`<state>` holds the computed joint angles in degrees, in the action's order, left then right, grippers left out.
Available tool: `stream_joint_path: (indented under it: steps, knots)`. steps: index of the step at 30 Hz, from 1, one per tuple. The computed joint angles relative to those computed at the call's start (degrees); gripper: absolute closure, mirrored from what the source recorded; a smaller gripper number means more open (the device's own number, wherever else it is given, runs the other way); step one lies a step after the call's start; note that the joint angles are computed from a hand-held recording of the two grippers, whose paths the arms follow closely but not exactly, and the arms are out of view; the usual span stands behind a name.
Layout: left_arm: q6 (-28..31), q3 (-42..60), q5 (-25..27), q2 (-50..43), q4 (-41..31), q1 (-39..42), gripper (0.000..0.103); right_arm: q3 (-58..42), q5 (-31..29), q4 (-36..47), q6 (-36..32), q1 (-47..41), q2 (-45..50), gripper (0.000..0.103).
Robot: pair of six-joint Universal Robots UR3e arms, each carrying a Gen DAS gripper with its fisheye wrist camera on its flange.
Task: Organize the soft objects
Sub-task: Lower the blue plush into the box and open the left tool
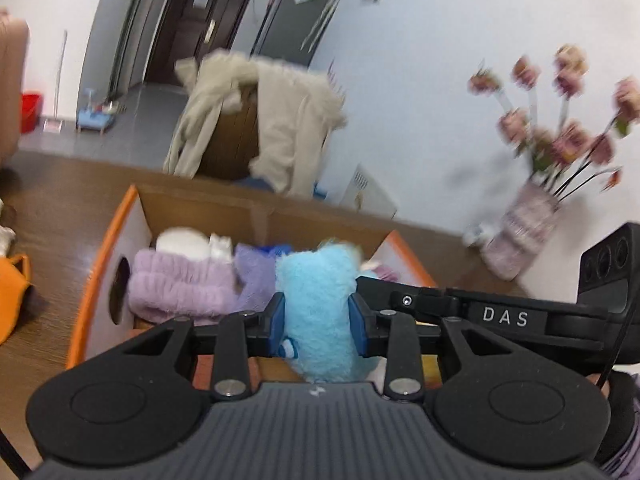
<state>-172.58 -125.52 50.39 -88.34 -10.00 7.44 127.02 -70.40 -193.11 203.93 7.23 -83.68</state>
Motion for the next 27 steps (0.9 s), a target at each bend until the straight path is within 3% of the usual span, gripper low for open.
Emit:
stream_joint_path:
  steps: [3,5,7,9,16,21,23,27]
  knots:
    - [1.4,5.4,6.6,-9.2,0.7,-4.8,0.069,-3.5,-1.0,2.2,-0.4,-0.7,7.1,0.082]
    - [3.0,6.0,8.1,-12.6,3.6,-6.1,0.071,-3.5,-2.4,2.1,-1.4,-0.6,9.3,0.083]
    - [4.0,6.7,9.4,-14.8,4.6,-7.4,0.071,-4.9,-8.7,3.9,-3.4,2.1,10.2,0.084]
    - [4.8,7.1,10.7,-16.5,6.9,-8.6,0.071,-5.7,-11.5,3.8,-5.1,3.8,11.2,0.089]
    - [5.3,11.1,5.7,-18.4,-0.6,-6.0,0.067,-7.1,-14.1,7.1,-5.7,5.4,10.5,0.088]
    - [5.9,5.2,6.3,-12.5,2.5,-4.9,0.055,-4.9,-15.6,8.8,-4.6,6.6,6.5,0.087]
    - [6.5,0.5,6.2,-7.0,4.5,-3.3,0.047,-1.8,-14.8,7.4,-3.9,5.8,3.0,0.084]
    - [8.5,-11.4,5.2,10.4,5.6,3.7,0.039,4.2,-18.3,7.5,-4.5,7.2,-8.0,0.07]
